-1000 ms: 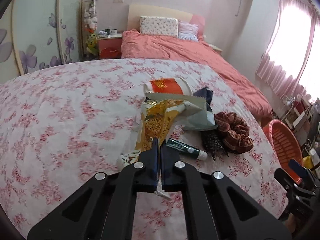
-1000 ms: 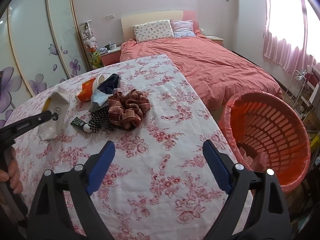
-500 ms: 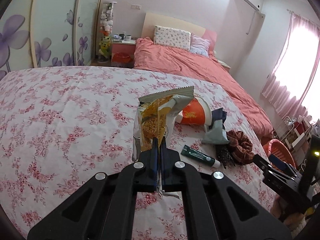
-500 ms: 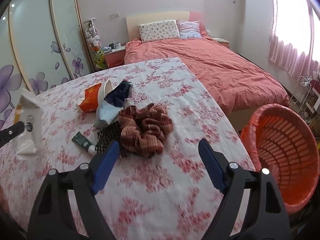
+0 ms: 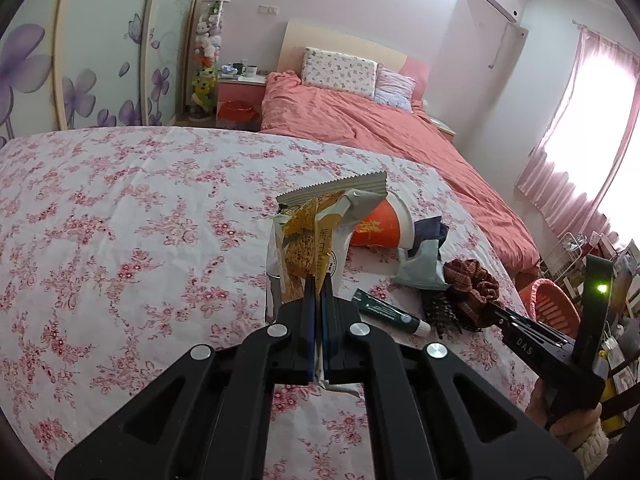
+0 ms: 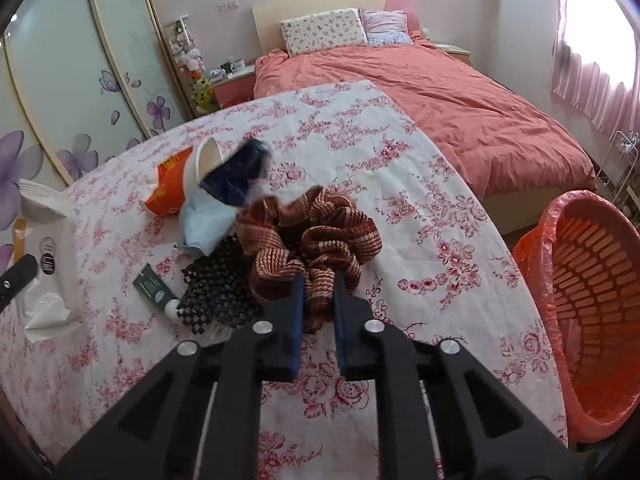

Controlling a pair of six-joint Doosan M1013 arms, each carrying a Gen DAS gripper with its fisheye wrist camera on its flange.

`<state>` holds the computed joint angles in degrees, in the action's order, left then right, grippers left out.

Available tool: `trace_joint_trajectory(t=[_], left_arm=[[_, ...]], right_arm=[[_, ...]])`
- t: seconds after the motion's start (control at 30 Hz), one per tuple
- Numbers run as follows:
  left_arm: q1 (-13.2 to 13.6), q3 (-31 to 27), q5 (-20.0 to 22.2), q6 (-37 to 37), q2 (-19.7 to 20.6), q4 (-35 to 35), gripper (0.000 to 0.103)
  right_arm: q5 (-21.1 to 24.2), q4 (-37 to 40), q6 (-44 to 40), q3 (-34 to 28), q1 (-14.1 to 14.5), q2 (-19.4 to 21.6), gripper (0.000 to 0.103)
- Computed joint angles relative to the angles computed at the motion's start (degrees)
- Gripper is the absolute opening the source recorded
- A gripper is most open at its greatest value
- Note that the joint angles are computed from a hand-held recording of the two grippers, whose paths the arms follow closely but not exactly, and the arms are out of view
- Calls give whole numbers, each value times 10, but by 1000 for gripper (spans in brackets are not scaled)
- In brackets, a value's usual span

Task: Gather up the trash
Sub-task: 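Grasp the brown plaid scrunchie with the right tool, then carry the snack bag and scrunchie over the orange basket and release both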

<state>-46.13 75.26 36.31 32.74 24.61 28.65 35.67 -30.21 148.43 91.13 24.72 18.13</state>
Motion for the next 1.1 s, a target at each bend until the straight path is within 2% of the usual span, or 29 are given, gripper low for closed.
trace_joint_trajectory(t=[0.27,0.5,0.9,1.1], left_arm=[[-7,-5,-8,12,1,-5,2],[-16,-13,-17,27,4,-12,2],[-34,-36,-38,81,14,-50,2],[-47,-56,-48,121,25,-84,2]], right_arm=[[-24,-114,97,32,14,-38,10],[-32,-184,168,57,19,-72,10],[-5,-293,284,105,28,-128,10],[27,-338,335,129,31,-151,10]])
